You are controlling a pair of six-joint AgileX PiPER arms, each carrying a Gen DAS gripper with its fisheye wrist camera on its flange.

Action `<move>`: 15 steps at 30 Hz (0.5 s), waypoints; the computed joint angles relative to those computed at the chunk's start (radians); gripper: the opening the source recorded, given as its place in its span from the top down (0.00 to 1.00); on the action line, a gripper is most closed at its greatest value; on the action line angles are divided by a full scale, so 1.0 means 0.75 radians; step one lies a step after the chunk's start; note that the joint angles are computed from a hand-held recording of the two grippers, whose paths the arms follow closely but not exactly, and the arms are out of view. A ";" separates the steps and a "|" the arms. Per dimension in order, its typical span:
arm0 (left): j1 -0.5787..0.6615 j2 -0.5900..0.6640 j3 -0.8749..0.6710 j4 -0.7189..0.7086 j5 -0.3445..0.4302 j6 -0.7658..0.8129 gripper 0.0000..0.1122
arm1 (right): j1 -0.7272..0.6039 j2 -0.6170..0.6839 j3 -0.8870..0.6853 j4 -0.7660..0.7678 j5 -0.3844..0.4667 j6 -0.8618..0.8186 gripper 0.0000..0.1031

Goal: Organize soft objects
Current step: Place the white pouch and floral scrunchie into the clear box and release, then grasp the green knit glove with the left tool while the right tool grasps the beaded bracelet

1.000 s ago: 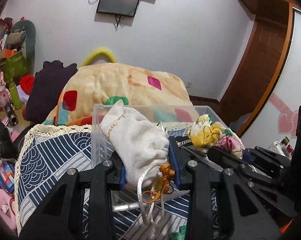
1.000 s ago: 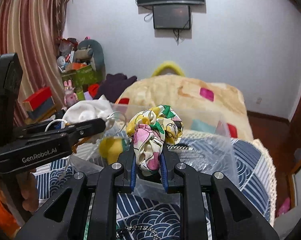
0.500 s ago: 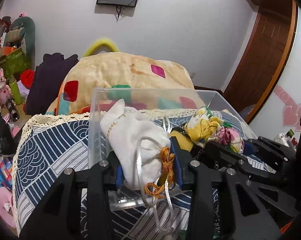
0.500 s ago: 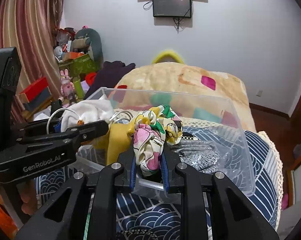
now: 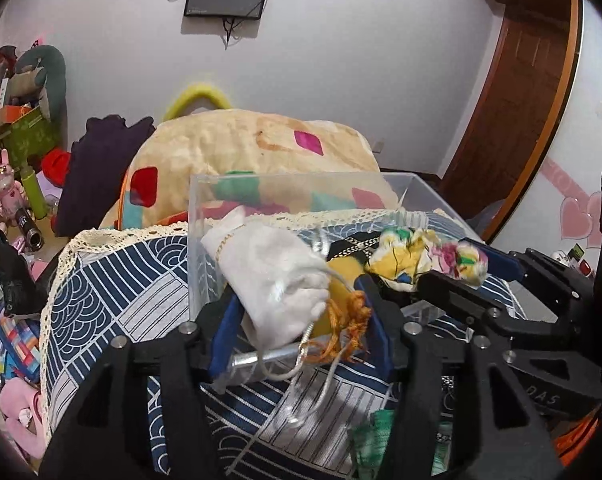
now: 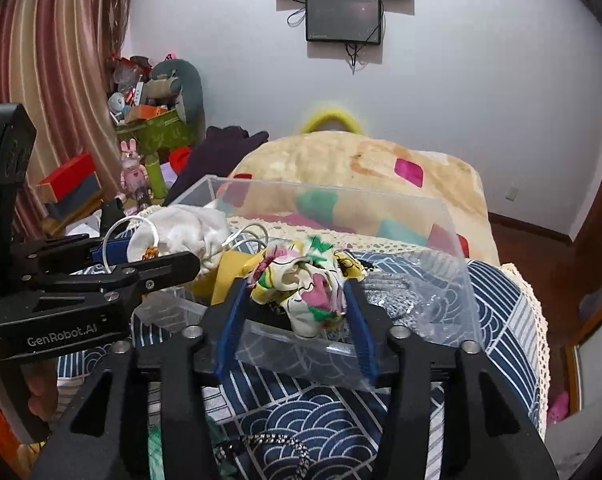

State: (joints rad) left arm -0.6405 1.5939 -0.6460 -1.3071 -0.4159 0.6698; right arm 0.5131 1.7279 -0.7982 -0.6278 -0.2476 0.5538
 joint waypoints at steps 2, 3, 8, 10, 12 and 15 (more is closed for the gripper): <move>-0.033 -0.024 0.001 -0.085 -0.036 0.084 0.47 | -0.015 -0.028 0.029 0.025 -0.030 -0.026 0.46; -0.060 -0.040 0.004 -0.128 -0.068 0.123 0.44 | -0.014 -0.036 0.033 0.037 -0.031 -0.037 0.46; -0.154 -0.100 0.013 -0.258 -0.180 0.231 0.37 | -0.032 -0.090 0.075 0.143 -0.064 -0.136 0.35; -0.185 -0.131 0.031 -0.281 -0.206 0.233 0.33 | -0.034 -0.106 0.090 0.187 -0.078 -0.175 0.35; -0.220 -0.154 0.050 -0.305 -0.239 0.240 0.32 | -0.050 -0.127 0.108 0.153 -0.094 -0.141 0.35; -0.280 -0.168 0.076 -0.331 -0.285 0.232 0.29 | -0.069 -0.164 0.160 0.139 -0.128 -0.140 0.35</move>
